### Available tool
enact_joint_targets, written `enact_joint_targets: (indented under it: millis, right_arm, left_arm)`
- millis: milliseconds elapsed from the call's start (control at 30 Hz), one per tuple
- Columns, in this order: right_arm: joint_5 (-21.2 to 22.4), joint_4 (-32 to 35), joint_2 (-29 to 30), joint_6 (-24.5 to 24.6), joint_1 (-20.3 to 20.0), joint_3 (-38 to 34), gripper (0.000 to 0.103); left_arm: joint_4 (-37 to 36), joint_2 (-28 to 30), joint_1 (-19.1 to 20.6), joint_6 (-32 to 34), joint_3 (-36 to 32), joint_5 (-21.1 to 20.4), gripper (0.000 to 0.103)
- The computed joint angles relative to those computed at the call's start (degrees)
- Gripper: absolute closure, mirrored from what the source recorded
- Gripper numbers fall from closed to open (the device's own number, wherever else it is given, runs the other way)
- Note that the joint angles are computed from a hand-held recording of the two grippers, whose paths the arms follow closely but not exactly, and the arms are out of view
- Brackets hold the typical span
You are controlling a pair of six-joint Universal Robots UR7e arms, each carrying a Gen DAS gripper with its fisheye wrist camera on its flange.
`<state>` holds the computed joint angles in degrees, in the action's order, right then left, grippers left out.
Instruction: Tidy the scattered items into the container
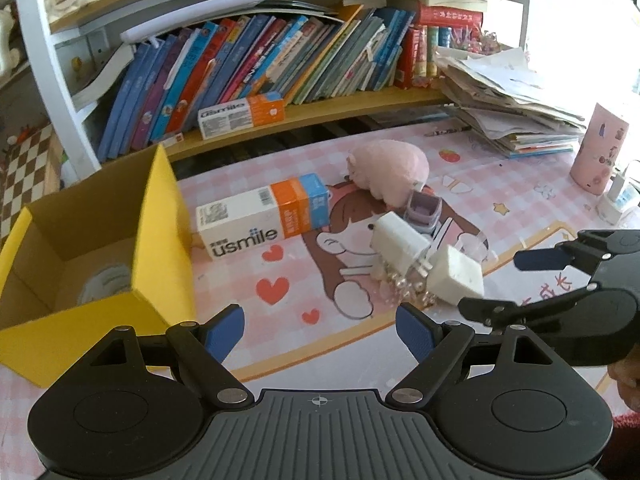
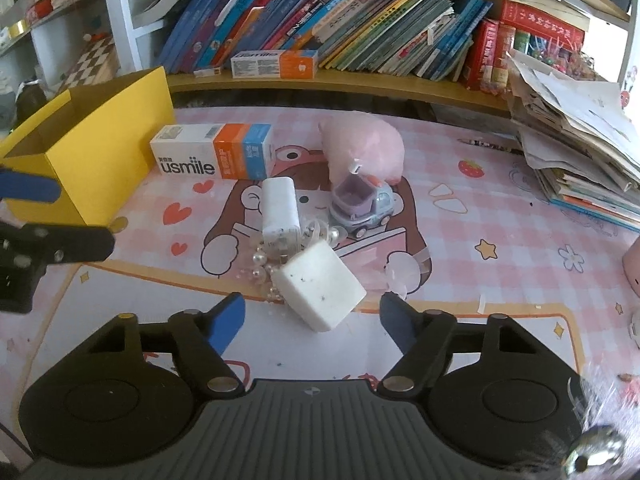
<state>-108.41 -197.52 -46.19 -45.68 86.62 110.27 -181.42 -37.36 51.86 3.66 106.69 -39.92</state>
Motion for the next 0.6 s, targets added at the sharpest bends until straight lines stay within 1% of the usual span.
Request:
enact_joint_targets:
  millis: [133, 200, 400, 533, 600]
  right_arm:
    - [-0.2, 0.8, 0.6, -0.9, -0.6, -1.4, 0.032]
    - [-0.5, 1.5, 1.1, -1.0, -0.9, -2.3, 0.034]
    - [0.0, 3.3, 2.0, -1.7, -1.4, -4.0, 0.035]
    - [1.0, 4.4, 2.2, -2.2, -1.7, -4.6, 0.036]
    - [1.3, 5.1, 2.3, -2.3, -1.8, -4.9, 0.039]
  left_arm:
    - [0.3, 2.0, 0.6, 1.1, -3.1, -1.6, 0.018]
    - [1.0, 3.1, 1.0, 1.3, -5.1, -2.9, 0.018]
    - [3.6, 6.6, 2.1, 2.6, -10.8, -6.6, 0.018]
    - [6.7, 8.6, 3.3, 1.1, -14.9, -8.9, 0.018]
    - [8.2, 9.6, 3.8, 0.4, -16.8, -9.4, 0.019]
